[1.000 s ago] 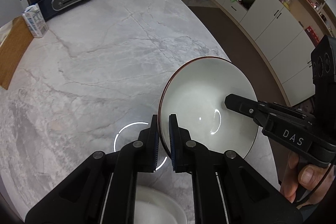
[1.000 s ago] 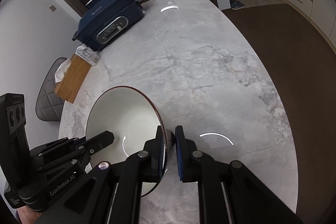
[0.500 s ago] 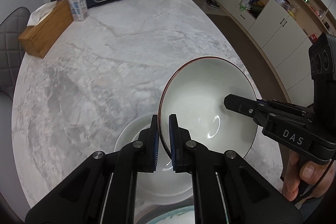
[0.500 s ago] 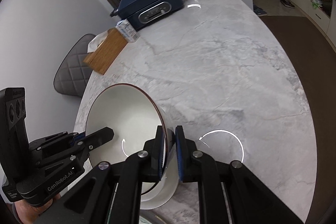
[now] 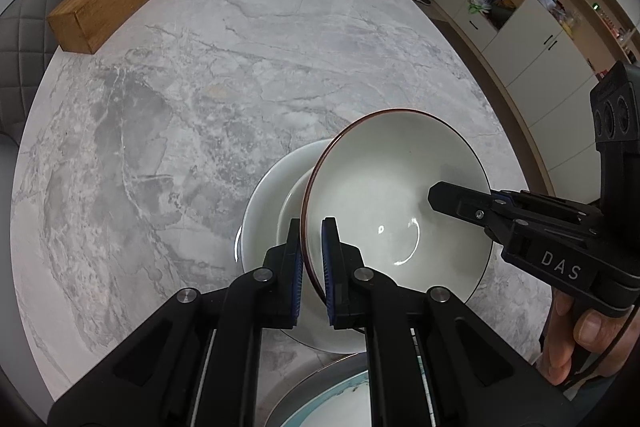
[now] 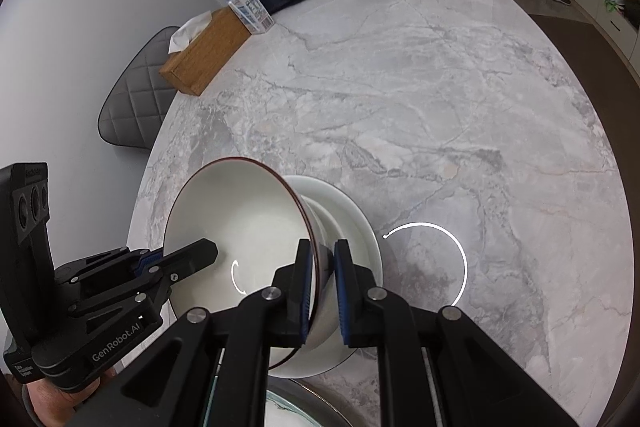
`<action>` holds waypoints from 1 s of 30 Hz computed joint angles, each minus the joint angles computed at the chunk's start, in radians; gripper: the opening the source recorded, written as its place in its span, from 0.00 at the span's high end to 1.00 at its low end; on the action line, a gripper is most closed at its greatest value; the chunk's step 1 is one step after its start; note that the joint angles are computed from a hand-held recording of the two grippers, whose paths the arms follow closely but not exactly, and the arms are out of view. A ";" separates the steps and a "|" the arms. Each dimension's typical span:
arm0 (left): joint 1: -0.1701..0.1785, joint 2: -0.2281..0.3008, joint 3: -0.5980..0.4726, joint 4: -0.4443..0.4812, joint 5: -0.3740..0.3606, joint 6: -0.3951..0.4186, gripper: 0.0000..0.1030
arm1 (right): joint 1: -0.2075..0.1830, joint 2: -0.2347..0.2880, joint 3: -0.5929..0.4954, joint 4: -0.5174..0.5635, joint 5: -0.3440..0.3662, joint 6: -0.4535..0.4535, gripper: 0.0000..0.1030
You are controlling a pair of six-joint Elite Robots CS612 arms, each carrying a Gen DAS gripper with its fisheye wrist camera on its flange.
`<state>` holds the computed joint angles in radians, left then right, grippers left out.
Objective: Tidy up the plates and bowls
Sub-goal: 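Lift and carry the pink floral bowl with both grippers over the bowl stack, then lower the pink floral bowl into the white bowls and open both grippers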
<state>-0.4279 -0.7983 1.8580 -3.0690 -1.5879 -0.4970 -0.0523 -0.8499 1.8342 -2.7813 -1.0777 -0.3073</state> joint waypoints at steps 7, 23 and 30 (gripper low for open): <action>0.009 0.025 0.000 -0.018 -0.016 -0.016 0.93 | 0.008 0.016 -0.001 -0.001 -0.017 -0.010 0.88; -0.033 0.018 0.031 -0.074 0.124 0.004 0.93 | 0.032 0.003 0.032 -0.061 -0.103 -0.044 0.88; -0.053 0.019 0.043 -0.083 0.202 0.028 0.92 | 0.043 0.000 0.033 -0.053 -0.139 -0.061 0.88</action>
<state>-0.4811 -0.7795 1.9006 -3.1519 -1.3861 -0.4686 -0.0096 -0.8501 1.8673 -2.8340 -1.2165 -0.3688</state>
